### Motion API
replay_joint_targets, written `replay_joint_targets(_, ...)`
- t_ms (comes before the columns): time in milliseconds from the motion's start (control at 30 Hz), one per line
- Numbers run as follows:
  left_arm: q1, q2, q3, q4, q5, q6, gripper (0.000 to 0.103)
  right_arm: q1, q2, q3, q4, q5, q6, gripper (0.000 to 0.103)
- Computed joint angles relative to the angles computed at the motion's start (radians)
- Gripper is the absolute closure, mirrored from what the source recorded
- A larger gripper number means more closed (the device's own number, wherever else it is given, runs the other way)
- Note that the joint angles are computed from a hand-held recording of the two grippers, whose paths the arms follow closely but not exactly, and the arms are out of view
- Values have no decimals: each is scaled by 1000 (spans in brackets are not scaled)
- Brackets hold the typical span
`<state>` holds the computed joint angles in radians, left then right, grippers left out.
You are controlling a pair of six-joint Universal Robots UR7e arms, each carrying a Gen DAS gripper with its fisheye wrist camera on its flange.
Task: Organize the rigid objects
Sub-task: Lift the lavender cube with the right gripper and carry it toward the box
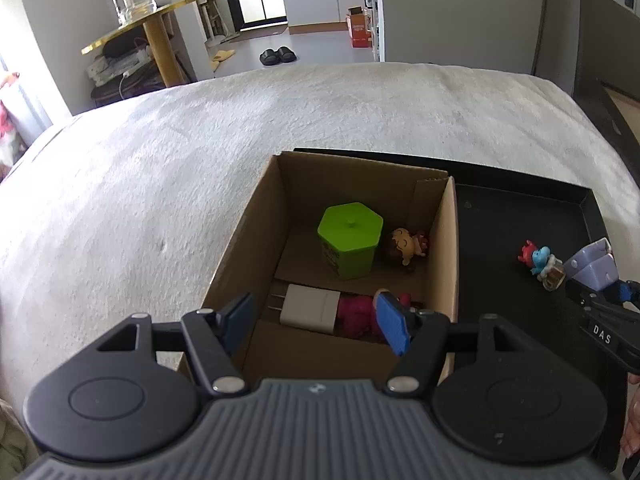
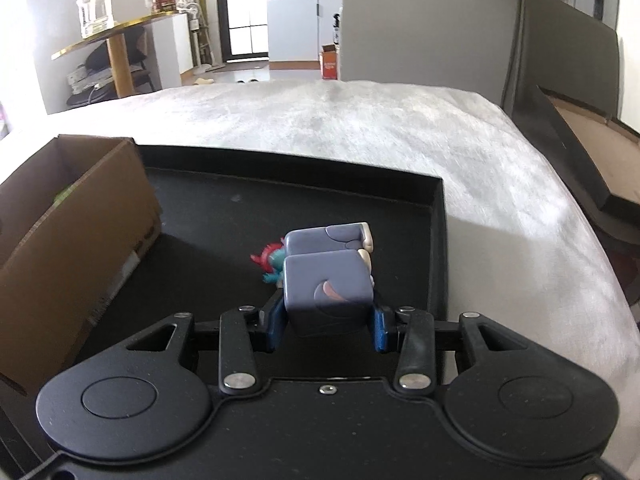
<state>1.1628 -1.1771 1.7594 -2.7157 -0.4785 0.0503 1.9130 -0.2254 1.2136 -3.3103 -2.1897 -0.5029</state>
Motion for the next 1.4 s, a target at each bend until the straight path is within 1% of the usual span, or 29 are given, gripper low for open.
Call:
replay_joint_targets(133, 5, -10, -1, -37, -25, 30, 37, 18, 3, -17, 2, 6, -22, 63)
replay_joint_targets(200, 12, -18, 3, -45, -36, 30, 37, 26, -3, -20, 27, 8, 0, 63)
replay_joint_targets(300, 27, -31, 6, -36, -48, 23, 37, 42, 7, -27, 7, -7, -36, 63)
replay_joint_targets(400, 43, -44, 6, -41, -48, 17, 37, 52, 9, -36, 40, -12, -20, 63)
replay_joint_targets(600, 67, -69, -2, -26, -67, -14, 37, 71, 36, -95, 110, -28, 0, 63)
replay_joint_targets(800, 87, -88, 1, -59, -101, 13, 37, 91, 65, -149, 143, -63, -9, 63)
replay_joint_targets(1033, 120, -118, 5, -66, -166, -11, 37, 122, 109, -234, 182, -91, -15, 63)
replay_joint_targets(1167, 140, -138, 12, -64, -203, -35, 37, 144, 136, -294, 208, -95, -40, 63)
replay_joint_targets(1333, 171, -155, 16, -39, -278, -45, 37, 170, 178, -379, 254, -98, -49, 63)
replay_joint_targets(1367, 175, -159, 18, -35, -285, -48, 38, 175, 189, -397, 262, -99, -50, 63)
replay_joint_targets(1400, 180, -162, 20, -37, -293, -48, 41, 181, 199, -414, 268, -99, -52, 63)
